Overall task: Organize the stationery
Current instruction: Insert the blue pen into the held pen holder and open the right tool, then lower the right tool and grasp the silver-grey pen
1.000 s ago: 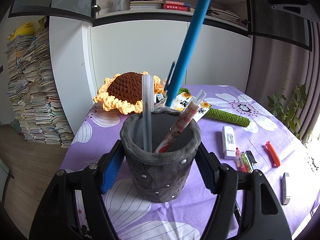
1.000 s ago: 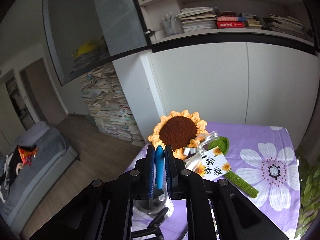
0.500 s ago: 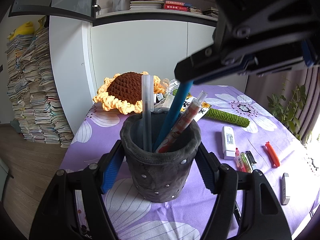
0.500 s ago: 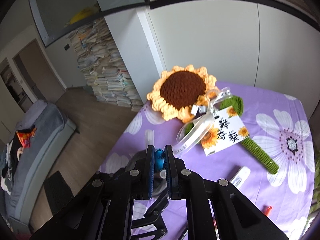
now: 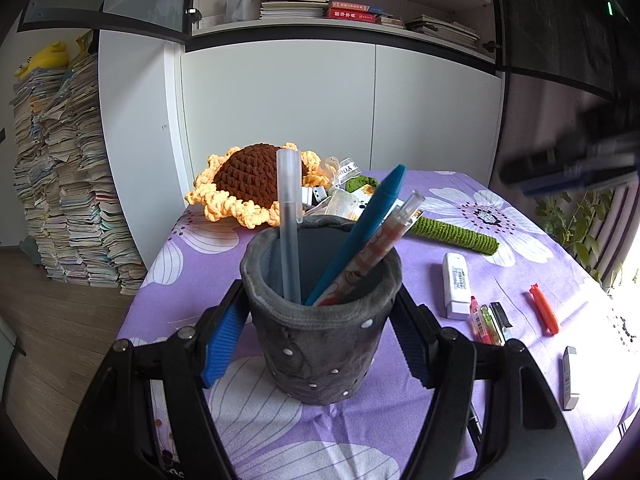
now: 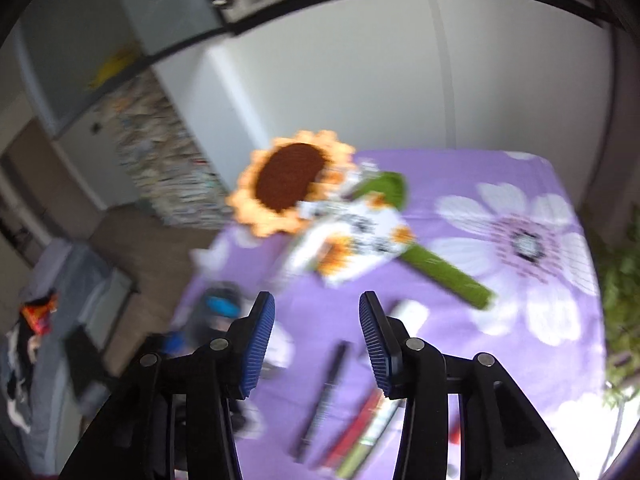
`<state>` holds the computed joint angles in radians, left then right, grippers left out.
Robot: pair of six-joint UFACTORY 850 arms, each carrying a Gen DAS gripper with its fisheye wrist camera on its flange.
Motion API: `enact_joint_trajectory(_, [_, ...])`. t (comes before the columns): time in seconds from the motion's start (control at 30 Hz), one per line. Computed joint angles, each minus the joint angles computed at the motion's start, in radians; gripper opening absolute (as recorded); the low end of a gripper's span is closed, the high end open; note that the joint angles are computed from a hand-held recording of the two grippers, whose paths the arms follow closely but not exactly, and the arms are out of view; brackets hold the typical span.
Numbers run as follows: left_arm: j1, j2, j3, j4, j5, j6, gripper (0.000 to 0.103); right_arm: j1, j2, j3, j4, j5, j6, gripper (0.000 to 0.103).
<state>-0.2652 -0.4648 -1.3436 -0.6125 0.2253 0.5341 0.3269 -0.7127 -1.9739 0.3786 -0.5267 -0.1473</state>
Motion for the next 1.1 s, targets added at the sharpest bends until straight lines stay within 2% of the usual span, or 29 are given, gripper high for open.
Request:
enact_joint_trajectory(0.07, [0.0, 0.0, 0.0, -0.002, 0.0, 0.002, 0.069, -0.011, -0.012, 0.001, -0.128, -0.034, 0.143, 0.045])
enact_joint_trajectory(0.13, [0.0, 0.0, 0.0, -0.005, 0.0, 0.006, 0.069, -0.025, -0.037, -0.009, -0.167, -0.096, 0.206, 0.045])
enact_joint_trajectory(0.33, [-0.001, 0.0, 0.0, -0.011, 0.001, 0.011, 0.069, -0.033, -0.052, 0.028, -0.15, -0.134, 0.197, 0.044])
enact_joint_trajectory(0.57, [-0.002, 0.002, 0.002, 0.008, -0.001, -0.015, 0.069, -0.027, -0.087, -0.005, -0.223, -0.178, 0.281, 0.045])
enact_joint_trajectory(0.73, [-0.002, 0.002, 0.002, 0.019, -0.004, -0.03, 0.069, -0.026, -0.122, -0.038, -0.21, -0.227, 0.279, 0.044])
enact_joint_trajectory(1.1, [0.002, 0.001, 0.002, 0.034, -0.006, -0.043, 0.069, -0.038, -0.093, 0.004, -0.291, -0.206, 0.34, 0.044])
